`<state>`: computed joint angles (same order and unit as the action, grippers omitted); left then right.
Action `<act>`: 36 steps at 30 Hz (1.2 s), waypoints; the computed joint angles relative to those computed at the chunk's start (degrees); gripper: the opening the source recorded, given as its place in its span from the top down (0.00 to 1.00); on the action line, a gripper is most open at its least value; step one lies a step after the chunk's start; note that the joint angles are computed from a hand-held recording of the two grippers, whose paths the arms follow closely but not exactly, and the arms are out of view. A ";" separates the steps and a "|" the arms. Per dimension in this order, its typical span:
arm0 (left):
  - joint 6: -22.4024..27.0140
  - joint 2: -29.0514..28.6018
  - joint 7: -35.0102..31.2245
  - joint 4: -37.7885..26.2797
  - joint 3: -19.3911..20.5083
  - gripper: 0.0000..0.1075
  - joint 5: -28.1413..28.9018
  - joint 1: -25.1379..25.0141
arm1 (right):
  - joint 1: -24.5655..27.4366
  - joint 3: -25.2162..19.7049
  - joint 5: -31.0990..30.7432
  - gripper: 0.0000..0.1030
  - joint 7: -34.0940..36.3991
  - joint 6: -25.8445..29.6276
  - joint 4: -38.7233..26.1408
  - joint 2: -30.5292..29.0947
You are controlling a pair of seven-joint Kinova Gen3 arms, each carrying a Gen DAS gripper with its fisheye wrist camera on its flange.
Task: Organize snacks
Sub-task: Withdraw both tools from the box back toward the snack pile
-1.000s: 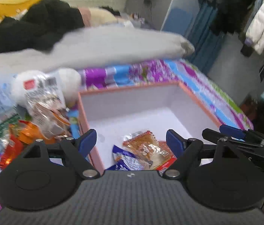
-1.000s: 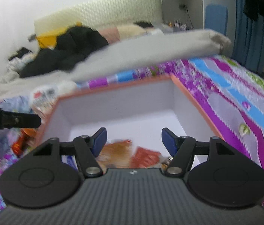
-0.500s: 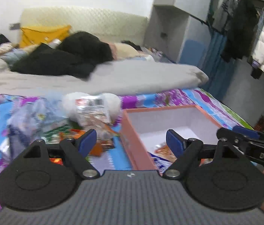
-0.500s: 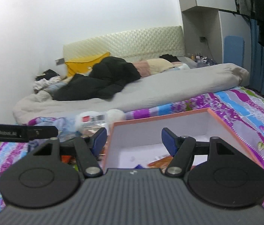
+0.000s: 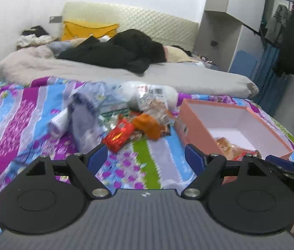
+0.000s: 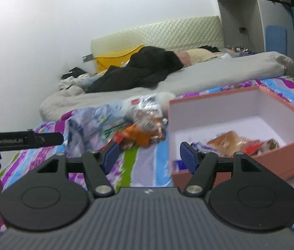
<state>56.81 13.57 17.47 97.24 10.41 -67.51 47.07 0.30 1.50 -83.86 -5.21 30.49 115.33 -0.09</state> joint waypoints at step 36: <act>-26.05 15.99 -2.88 -1.86 -15.28 0.21 -1.69 -9.10 | -7.32 -12.29 5.43 0.35 -6.64 -18.75 -14.77 17.96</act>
